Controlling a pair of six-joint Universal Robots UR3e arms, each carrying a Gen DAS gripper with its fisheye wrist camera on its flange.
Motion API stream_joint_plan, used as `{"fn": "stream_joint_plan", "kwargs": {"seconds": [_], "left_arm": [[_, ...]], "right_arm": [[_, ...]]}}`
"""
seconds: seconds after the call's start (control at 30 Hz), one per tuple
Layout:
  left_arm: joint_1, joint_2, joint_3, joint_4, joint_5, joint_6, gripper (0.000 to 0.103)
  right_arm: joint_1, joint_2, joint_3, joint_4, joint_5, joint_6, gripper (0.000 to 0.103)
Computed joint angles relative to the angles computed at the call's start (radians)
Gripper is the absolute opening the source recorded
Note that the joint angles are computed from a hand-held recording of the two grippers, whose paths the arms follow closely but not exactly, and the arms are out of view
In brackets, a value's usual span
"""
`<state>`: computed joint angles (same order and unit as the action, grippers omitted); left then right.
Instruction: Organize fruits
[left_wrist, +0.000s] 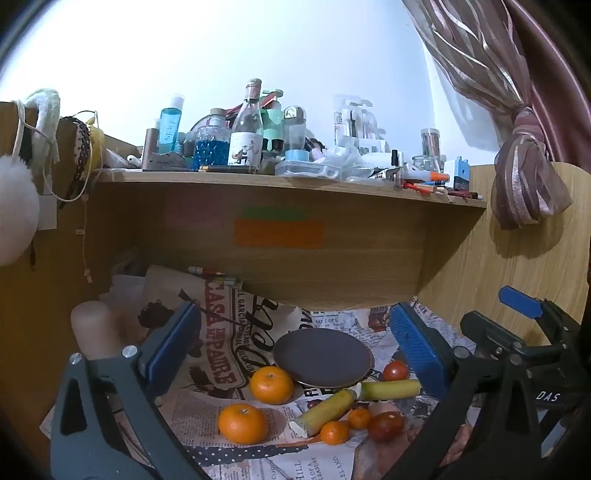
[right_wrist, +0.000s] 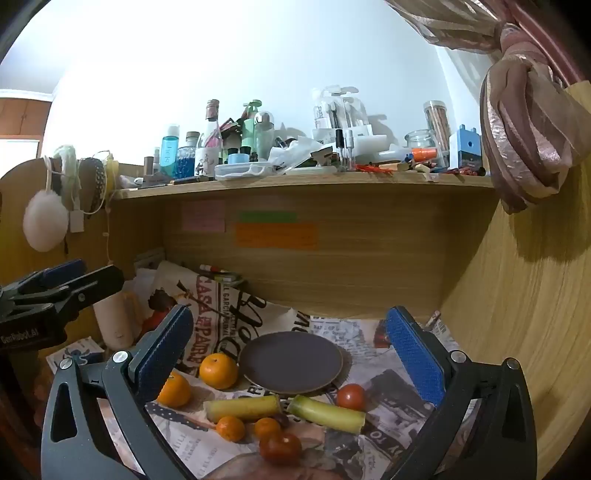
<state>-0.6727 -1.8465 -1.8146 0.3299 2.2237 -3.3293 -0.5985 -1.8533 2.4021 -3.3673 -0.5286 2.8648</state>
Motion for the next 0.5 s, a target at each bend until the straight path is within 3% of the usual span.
{"fn": "stream_joint_plan", "kwargs": {"seconds": [0.27, 0.33, 0.5], "left_arm": [[-0.009, -0.004, 0.023, -0.039, 0.006, -0.005, 0.103], [-0.004, -0.013, 0.031, -0.044, 0.005, -0.007, 0.103], [-0.001, -0.013, 0.032, -0.046, -0.005, -0.004, 0.103]], "right_arm": [[-0.047, -0.045, 0.035, -0.009, 0.037, 0.019, 0.103], [0.010, 0.013, 0.014, -0.053, -0.022, 0.032, 0.103], [0.038, 0.051, -0.011, -0.056, -0.043, 0.035, 0.103]]}}
